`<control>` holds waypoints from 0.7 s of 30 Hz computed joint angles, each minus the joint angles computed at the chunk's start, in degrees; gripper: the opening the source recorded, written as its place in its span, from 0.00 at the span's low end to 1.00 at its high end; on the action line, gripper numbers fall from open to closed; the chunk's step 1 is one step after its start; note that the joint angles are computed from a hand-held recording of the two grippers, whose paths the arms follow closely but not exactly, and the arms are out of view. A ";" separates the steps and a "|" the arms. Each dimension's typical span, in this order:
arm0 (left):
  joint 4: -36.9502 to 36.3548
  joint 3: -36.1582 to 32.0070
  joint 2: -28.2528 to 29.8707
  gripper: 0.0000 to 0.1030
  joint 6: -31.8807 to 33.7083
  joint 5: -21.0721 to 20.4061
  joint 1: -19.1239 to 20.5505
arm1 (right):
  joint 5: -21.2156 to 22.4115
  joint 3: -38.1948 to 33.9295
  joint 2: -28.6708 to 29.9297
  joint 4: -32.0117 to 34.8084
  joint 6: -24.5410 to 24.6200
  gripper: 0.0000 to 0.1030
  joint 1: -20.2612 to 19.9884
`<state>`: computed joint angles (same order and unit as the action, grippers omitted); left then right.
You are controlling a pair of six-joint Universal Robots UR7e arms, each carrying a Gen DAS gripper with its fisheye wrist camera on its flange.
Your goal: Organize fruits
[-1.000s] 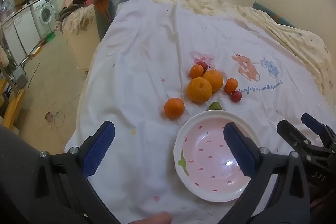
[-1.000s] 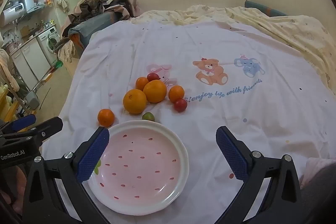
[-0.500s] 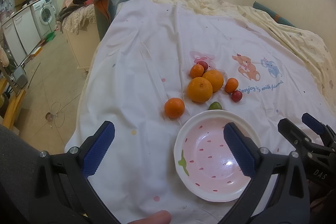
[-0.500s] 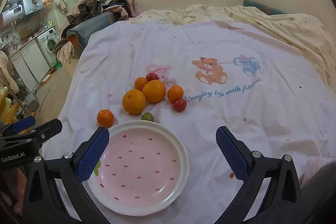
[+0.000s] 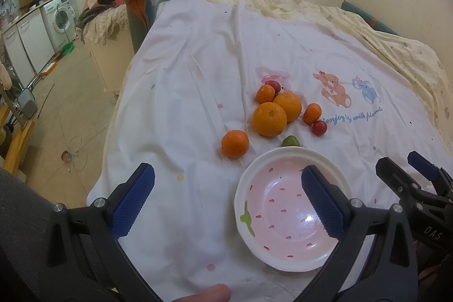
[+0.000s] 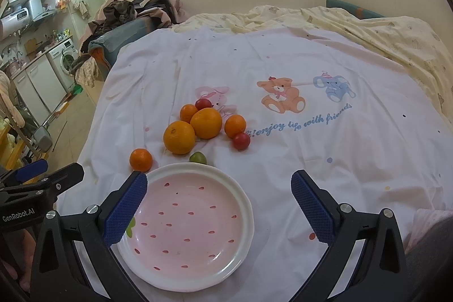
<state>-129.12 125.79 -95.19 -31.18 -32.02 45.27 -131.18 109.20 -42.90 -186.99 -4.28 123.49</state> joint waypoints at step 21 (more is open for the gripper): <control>-0.25 0.44 -0.30 0.99 0.08 0.14 0.15 | 0.05 0.02 -0.03 -0.11 0.07 1.00 -0.08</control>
<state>-129.37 126.23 -95.49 -31.10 -31.88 45.43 -131.12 109.22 -42.93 -187.10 -4.21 123.41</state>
